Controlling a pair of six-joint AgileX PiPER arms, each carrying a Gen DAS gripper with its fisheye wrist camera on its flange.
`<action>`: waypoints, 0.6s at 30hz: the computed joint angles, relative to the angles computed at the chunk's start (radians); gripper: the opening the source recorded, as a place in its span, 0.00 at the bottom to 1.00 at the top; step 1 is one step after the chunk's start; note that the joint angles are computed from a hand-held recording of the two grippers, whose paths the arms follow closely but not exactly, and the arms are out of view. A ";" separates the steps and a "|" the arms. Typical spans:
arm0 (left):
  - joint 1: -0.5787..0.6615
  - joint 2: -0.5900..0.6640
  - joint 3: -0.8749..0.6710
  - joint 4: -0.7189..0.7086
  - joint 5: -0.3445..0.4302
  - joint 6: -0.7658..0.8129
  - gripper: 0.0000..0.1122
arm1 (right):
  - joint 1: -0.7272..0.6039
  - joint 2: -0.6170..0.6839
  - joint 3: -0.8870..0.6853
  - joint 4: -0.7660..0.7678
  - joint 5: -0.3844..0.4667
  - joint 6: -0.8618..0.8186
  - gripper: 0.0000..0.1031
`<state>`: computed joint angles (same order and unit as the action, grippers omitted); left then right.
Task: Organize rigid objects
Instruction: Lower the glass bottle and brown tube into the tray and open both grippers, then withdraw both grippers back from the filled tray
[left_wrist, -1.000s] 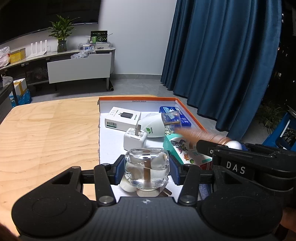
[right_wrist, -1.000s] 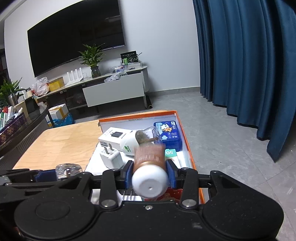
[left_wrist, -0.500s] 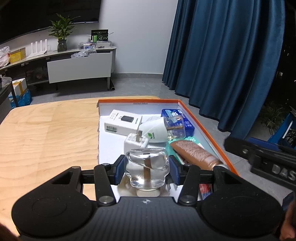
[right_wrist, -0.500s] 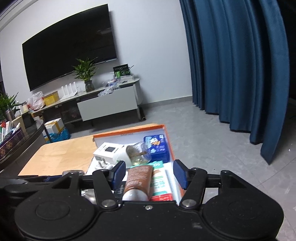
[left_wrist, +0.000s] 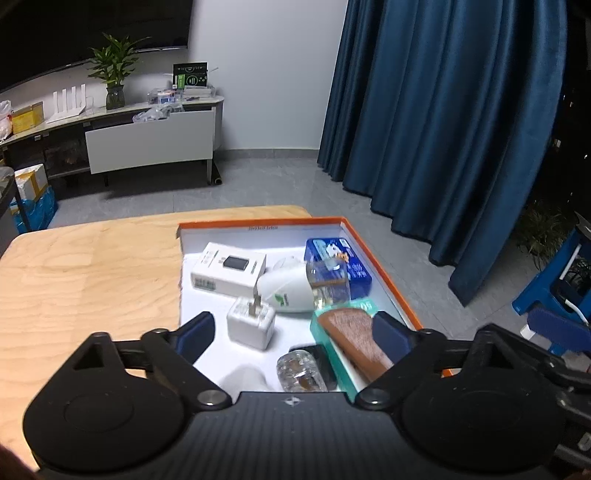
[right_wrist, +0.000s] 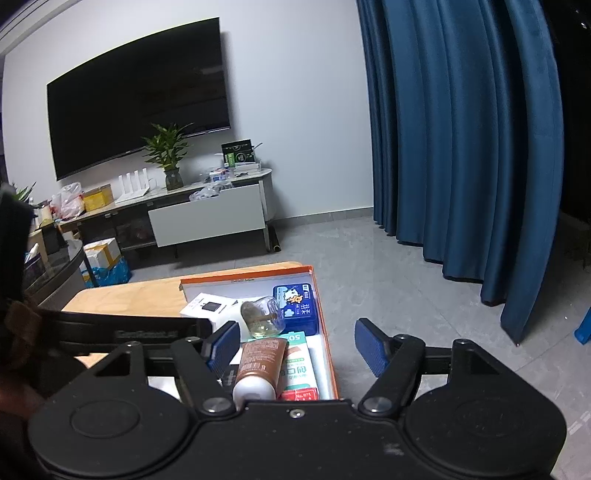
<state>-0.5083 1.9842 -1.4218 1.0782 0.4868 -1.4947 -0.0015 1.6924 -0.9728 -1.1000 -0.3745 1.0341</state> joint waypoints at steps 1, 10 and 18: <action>-0.012 -0.018 0.018 0.003 0.019 -0.004 0.90 | -0.005 -0.011 0.002 -0.048 0.001 0.039 0.82; -0.132 -0.135 0.168 0.040 0.164 -0.135 0.92 | -0.047 -0.088 0.057 -0.398 -0.017 0.339 0.85; -0.146 -0.122 0.200 -0.029 0.184 -0.129 0.92 | -0.032 -0.103 0.098 -0.495 0.016 0.421 0.85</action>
